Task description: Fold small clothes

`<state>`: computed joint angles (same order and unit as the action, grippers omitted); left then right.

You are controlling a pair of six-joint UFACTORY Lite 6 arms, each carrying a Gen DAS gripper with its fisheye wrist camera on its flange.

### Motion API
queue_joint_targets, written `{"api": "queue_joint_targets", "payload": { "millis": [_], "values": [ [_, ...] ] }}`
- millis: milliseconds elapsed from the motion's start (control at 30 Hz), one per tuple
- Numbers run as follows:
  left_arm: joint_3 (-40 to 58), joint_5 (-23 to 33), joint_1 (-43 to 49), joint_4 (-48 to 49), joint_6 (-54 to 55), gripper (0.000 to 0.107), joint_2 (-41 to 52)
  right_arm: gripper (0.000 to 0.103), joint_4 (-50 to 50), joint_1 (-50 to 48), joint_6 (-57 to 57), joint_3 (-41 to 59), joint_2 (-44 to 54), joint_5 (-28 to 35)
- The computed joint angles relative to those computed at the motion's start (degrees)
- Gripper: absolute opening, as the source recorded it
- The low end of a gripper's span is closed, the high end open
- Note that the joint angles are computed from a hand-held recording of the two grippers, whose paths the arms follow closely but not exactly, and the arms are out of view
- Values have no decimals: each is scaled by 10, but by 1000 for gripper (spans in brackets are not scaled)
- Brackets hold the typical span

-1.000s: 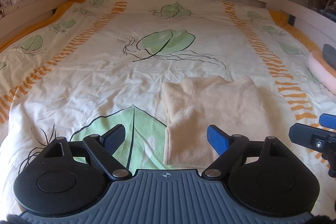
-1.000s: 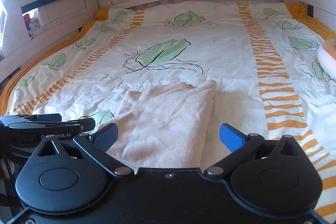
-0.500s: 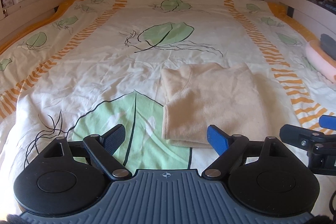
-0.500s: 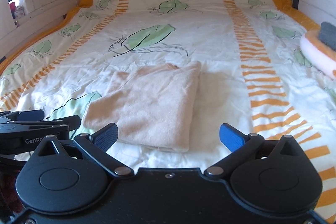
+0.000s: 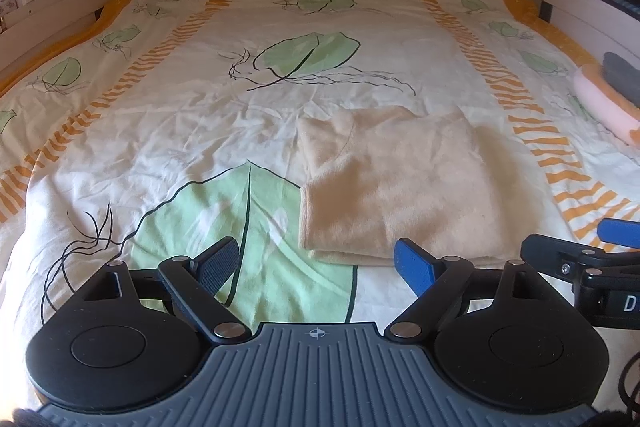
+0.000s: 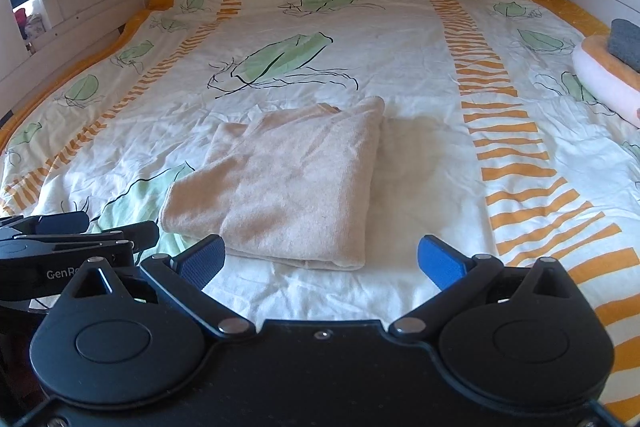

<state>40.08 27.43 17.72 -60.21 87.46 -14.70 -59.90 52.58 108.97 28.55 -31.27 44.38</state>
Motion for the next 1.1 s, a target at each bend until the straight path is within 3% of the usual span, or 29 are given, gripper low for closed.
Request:
{"api": "queue_joint_targets", "payload": {
  "millis": [667, 1100],
  "values": [
    [-3, -11, -14, 24, -18, 85, 2, 102, 19, -22, -9, -15, -8, -24],
    [8, -7, -19, 76, -85, 85, 14, 102, 29, -34, -12, -25, -18, -40]
  ]
}}
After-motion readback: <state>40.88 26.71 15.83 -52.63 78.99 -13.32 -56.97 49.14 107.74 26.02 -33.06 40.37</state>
